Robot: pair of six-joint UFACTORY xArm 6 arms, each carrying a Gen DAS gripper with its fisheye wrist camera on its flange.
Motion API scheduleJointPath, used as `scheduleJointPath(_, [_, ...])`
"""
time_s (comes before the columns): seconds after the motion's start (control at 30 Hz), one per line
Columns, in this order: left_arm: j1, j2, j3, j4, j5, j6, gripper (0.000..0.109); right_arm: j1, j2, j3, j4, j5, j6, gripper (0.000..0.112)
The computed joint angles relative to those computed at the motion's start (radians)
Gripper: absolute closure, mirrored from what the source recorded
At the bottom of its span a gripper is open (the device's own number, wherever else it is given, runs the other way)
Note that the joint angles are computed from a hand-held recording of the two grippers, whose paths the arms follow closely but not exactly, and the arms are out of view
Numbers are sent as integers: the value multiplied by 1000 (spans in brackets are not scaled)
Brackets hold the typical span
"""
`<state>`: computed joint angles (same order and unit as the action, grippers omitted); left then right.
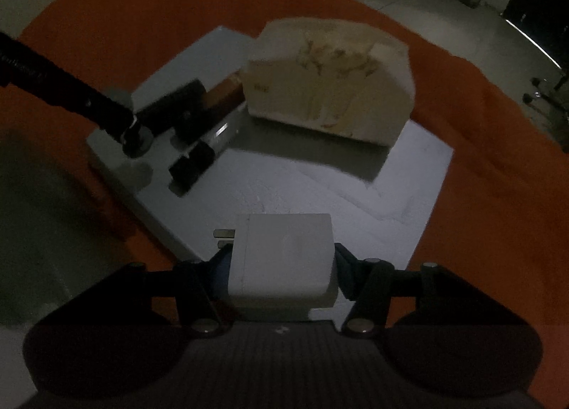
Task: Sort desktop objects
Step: 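Carry green object in left gripper while right carries cube into box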
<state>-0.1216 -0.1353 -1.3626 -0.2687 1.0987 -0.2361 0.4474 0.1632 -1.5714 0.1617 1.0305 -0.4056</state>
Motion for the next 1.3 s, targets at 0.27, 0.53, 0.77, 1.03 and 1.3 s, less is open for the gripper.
scheduleJointPath(0.27, [-5,-113,37,-17,31,26,75,8,-87,24,17,16,48,52])
scheduleJointPath(0.53, [-22,-284,121,-28,114,66,75,46,-272,119,62,22,53,52])
scheduleJointPath(0.77, [-44,-416,175,-52,186,96,75,117,-440,238,99,74,33,52])
scheduleJointPath(1.03, [-76,-543,262,-25,244,80,75,194,-538,401,135,155,48,52])
scheduleJointPath(1.3, [-158,-632,413,118,266,7,75,257,-541,554,86,111,-59,52])
